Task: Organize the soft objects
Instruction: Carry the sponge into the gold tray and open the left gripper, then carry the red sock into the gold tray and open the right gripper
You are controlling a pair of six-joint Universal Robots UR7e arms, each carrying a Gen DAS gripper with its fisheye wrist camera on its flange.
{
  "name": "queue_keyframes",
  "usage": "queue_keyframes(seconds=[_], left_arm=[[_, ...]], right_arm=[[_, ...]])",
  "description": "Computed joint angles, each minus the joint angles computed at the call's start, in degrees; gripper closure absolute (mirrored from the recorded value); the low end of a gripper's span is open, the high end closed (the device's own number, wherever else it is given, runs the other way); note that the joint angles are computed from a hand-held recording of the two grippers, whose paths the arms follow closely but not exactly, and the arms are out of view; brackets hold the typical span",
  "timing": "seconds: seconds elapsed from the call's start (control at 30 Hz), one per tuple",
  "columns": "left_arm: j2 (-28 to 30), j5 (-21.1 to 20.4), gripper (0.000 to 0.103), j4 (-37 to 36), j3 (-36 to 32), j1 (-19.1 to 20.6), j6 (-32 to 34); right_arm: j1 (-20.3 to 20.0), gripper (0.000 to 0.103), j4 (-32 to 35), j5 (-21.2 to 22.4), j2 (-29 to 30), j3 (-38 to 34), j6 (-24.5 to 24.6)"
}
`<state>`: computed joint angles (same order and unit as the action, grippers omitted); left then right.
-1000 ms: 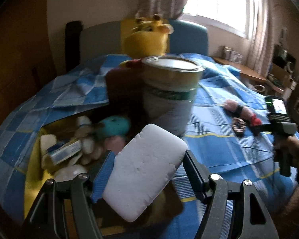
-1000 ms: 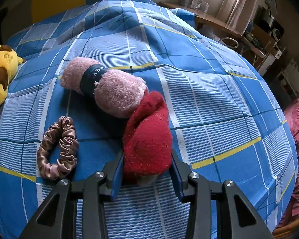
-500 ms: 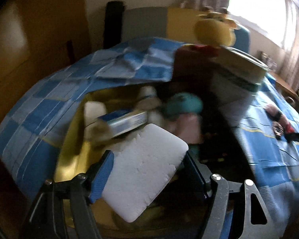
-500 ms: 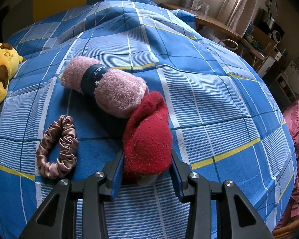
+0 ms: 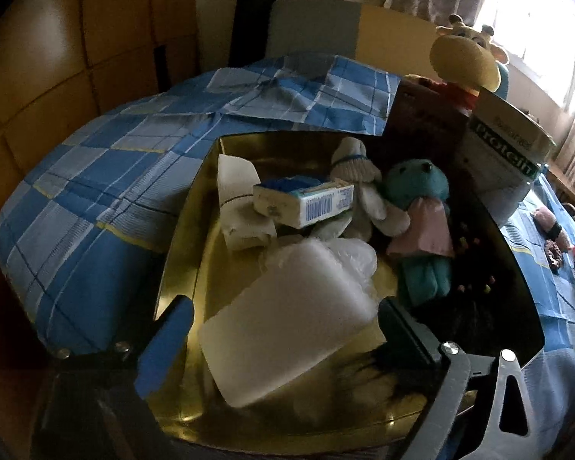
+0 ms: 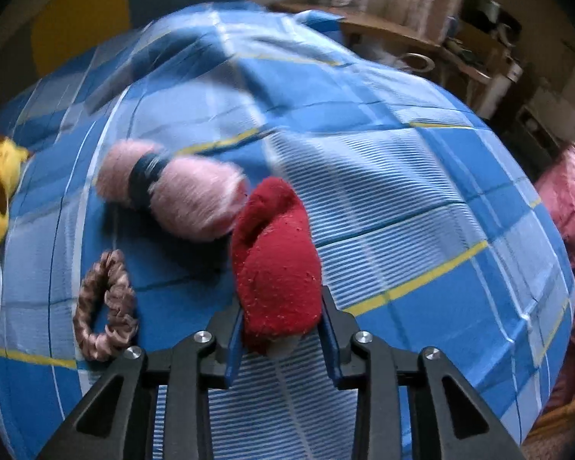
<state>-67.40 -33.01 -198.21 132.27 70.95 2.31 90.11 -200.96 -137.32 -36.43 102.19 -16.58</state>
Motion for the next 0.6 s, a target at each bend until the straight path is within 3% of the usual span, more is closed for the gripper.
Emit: queue_keyframes(seconds=[0.1,0.27,0.47,0.6], left_arm=[[-0.3,-0.8,0.001,-0.8,-0.1,0.2,1.3],[-1.7,-2.7,0.000,-1.0,0.3,0.4,1.2],[-2.6,-2.7,0.000,-3.7,1.3,-0.6,3.4],[-3.5,-2.6,0.000,-3.7,1.7,-0.7,3.1]], right_arm=[[0.9,0.070,-1.8,-1.7,-0.7,-0.7,0.6],[4.9,0.070,3.0,-2.8,-0.6,-7.3,0.5],[13.3,0.070,13.9,0.6,5.0,-23.4,-1.3],[19.1,0.070,19.6,6.4,10.8,-35.1,-3.4]])
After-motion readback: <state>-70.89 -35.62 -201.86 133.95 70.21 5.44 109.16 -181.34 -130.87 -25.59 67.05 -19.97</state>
